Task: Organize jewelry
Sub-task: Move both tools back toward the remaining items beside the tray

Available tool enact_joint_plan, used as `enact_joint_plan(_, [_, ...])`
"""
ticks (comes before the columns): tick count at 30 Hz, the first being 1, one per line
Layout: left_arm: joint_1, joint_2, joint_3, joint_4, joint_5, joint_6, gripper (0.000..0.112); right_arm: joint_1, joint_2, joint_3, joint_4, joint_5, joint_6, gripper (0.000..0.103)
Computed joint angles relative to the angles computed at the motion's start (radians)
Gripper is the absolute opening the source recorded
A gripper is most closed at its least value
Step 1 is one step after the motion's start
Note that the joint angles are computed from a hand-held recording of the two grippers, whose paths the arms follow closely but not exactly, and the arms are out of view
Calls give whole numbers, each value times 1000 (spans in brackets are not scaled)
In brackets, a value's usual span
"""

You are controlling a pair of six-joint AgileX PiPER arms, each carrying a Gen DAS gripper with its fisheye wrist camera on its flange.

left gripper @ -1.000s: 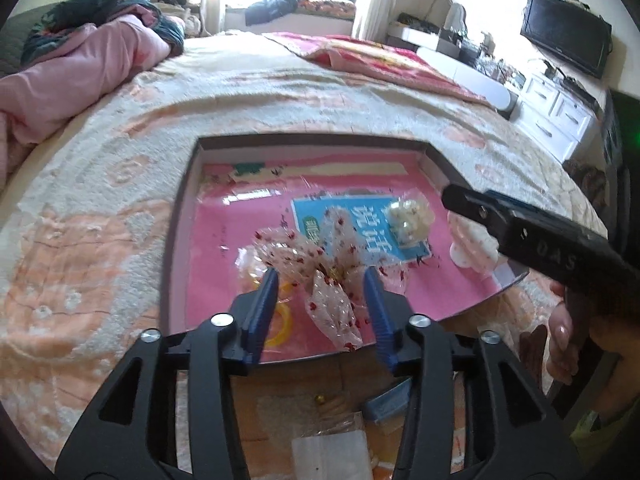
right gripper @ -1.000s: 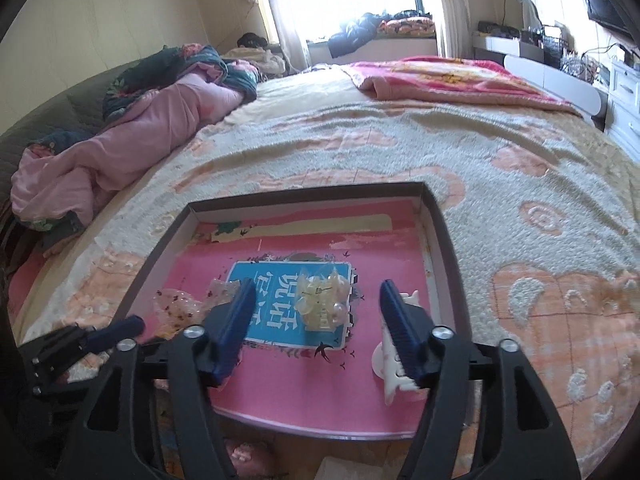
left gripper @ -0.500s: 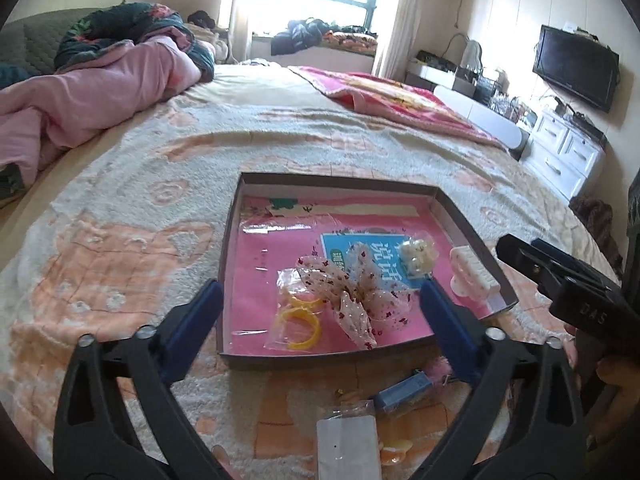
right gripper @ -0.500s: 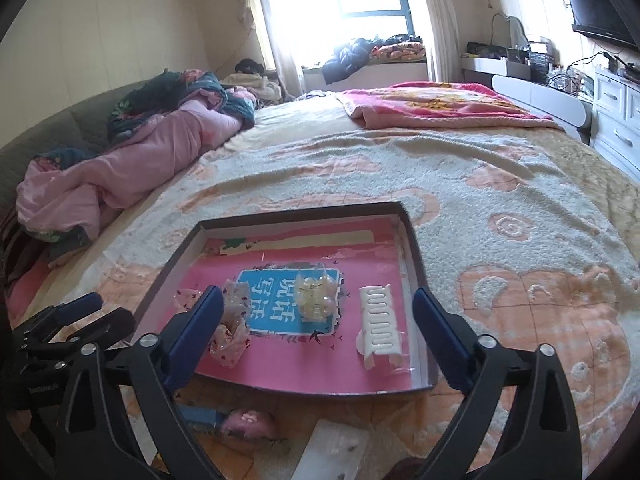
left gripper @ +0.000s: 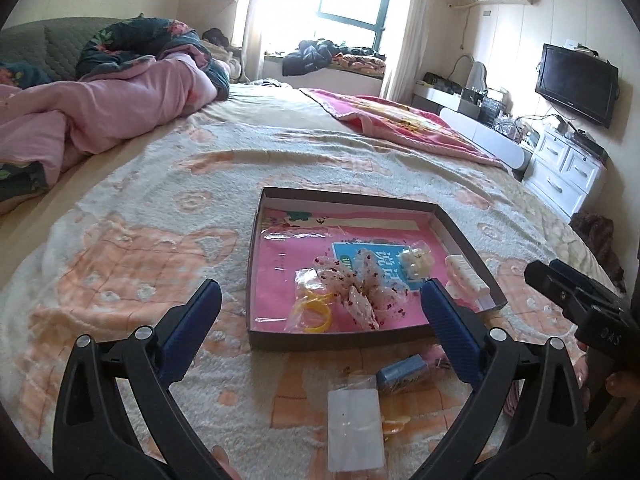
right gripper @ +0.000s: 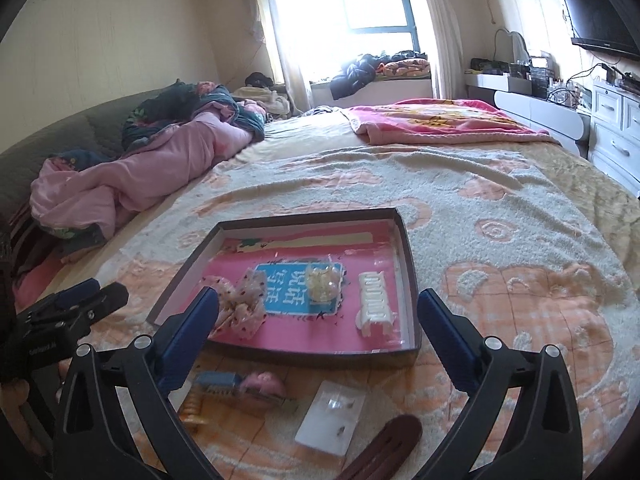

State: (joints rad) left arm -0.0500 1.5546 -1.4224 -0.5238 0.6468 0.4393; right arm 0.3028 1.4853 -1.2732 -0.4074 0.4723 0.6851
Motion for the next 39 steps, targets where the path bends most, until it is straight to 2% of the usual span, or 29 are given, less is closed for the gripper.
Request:
enact_joint_plan(15, [37, -107, 127, -64, -16, 91, 92, 112, -113, 143, -153, 14, 133, 96])
enact_joint_plan(29, [82, -194, 243, -172, -51, 222, 92, 185, -184, 219, -185, 21, 165, 96])
enact_joint_plan(39, [116, -216, 305, -179, -26, 272, 92, 221, -204, 262, -183, 26, 156, 97])
